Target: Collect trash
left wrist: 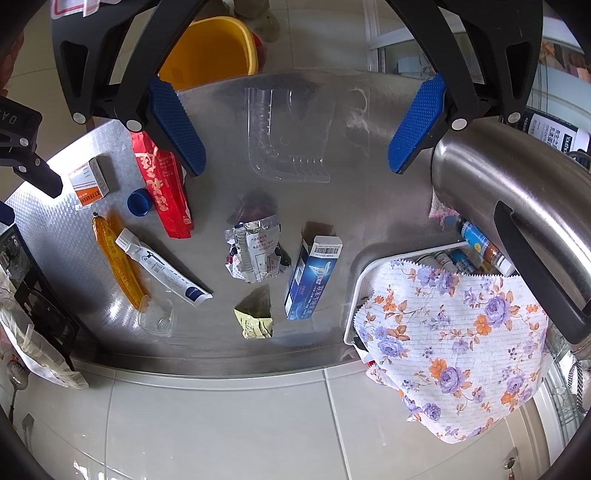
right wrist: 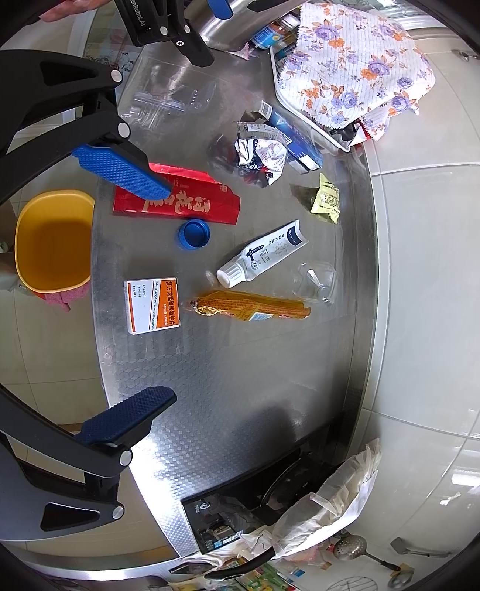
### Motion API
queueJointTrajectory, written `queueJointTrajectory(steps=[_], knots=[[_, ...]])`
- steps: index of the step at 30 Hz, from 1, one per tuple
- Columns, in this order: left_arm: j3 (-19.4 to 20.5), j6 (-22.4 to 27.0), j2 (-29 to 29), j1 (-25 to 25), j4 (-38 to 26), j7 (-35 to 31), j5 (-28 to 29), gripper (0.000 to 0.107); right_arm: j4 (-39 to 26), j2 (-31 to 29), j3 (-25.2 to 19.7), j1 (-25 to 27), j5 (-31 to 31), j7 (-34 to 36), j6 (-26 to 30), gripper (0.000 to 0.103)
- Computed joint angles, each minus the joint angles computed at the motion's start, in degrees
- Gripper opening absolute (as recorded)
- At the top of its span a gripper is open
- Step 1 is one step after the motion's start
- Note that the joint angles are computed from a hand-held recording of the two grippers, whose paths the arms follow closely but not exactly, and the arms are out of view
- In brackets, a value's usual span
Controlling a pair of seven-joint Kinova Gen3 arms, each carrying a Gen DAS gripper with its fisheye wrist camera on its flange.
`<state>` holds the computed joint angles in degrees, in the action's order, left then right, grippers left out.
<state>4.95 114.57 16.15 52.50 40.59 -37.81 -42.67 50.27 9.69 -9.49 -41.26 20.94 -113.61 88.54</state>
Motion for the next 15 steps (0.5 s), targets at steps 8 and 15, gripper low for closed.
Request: queueJointTrajectory(steps=[8, 15], knots=[[-0.39, 0.42, 0.52, 0.1, -1.09, -0.45, 0.25, 0.098, 0.21, -0.1, 0.0, 0.13, -0.12, -0.07, -0.09, 0.1], [-0.54, 0.51, 0.43, -0.13, -1.04, -0.27, 0.66, 0.098, 0.38, -0.18, -0.1, 0.22, -0.14, -0.04, -0.15, 0.1]])
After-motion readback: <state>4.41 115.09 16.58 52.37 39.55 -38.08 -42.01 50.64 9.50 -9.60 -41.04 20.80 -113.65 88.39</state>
